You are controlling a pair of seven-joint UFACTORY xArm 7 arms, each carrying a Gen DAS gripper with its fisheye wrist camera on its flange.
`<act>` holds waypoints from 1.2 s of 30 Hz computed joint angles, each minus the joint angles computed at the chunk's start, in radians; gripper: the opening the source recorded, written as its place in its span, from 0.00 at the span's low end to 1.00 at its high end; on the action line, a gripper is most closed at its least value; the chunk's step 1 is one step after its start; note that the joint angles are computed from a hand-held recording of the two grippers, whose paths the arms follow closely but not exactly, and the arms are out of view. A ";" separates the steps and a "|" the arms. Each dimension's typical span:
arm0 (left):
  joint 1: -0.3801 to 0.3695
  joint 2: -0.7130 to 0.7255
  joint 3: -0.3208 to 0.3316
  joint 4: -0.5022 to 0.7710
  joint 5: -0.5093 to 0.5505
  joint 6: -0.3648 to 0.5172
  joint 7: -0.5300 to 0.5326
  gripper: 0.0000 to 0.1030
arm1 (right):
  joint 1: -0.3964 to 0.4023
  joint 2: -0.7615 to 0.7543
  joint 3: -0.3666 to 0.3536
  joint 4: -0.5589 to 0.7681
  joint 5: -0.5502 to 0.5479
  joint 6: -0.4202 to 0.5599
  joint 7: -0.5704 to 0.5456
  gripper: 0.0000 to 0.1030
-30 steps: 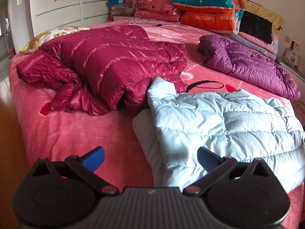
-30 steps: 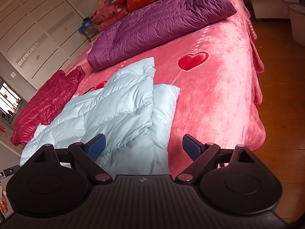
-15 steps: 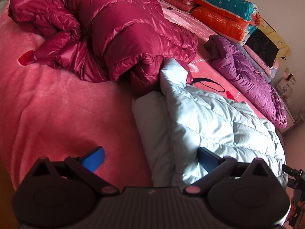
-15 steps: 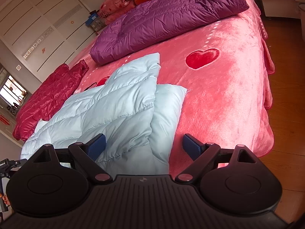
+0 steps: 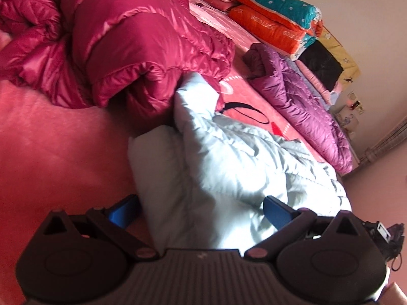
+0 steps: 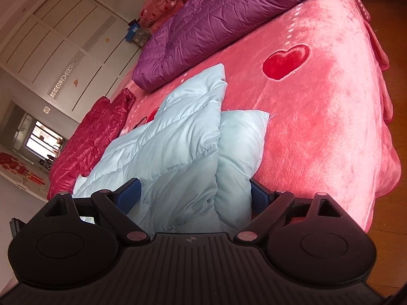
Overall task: Fold large clothes
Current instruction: 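Close both grippers on the folded light blue jacket's edge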
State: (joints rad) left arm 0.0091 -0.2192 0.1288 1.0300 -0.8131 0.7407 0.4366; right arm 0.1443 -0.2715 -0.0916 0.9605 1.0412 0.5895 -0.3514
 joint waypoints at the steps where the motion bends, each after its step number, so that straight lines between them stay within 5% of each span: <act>1: -0.007 0.009 0.005 0.008 -0.027 0.009 0.014 0.99 | 0.005 0.007 -0.010 0.004 0.031 0.007 -0.012 1.00; 17: 0.012 0.061 -0.025 0.048 -0.129 0.062 0.087 0.93 | -0.052 0.072 0.004 0.059 0.300 0.127 -0.167 1.00; 21: 0.011 0.061 -0.028 0.047 -0.123 0.060 0.089 0.85 | -0.060 0.080 0.038 0.078 0.191 0.108 -0.132 1.00; 23: 0.012 0.057 -0.027 0.041 -0.125 0.055 0.091 0.78 | -0.060 0.083 0.056 0.081 0.095 0.077 -0.074 0.91; 29: 0.008 0.045 -0.026 0.029 -0.131 0.048 0.063 0.55 | -0.036 0.057 0.054 0.061 0.064 0.040 0.003 0.69; 36: -0.006 0.020 -0.043 0.036 -0.064 0.020 -0.022 0.31 | -0.008 0.010 0.093 0.047 -0.174 -0.064 0.181 0.45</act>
State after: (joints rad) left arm 0.0034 -0.1991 0.0863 1.0665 -0.8773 0.7607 0.4149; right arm 0.1364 -0.2617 0.0013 1.0079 0.8676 0.5251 -0.1708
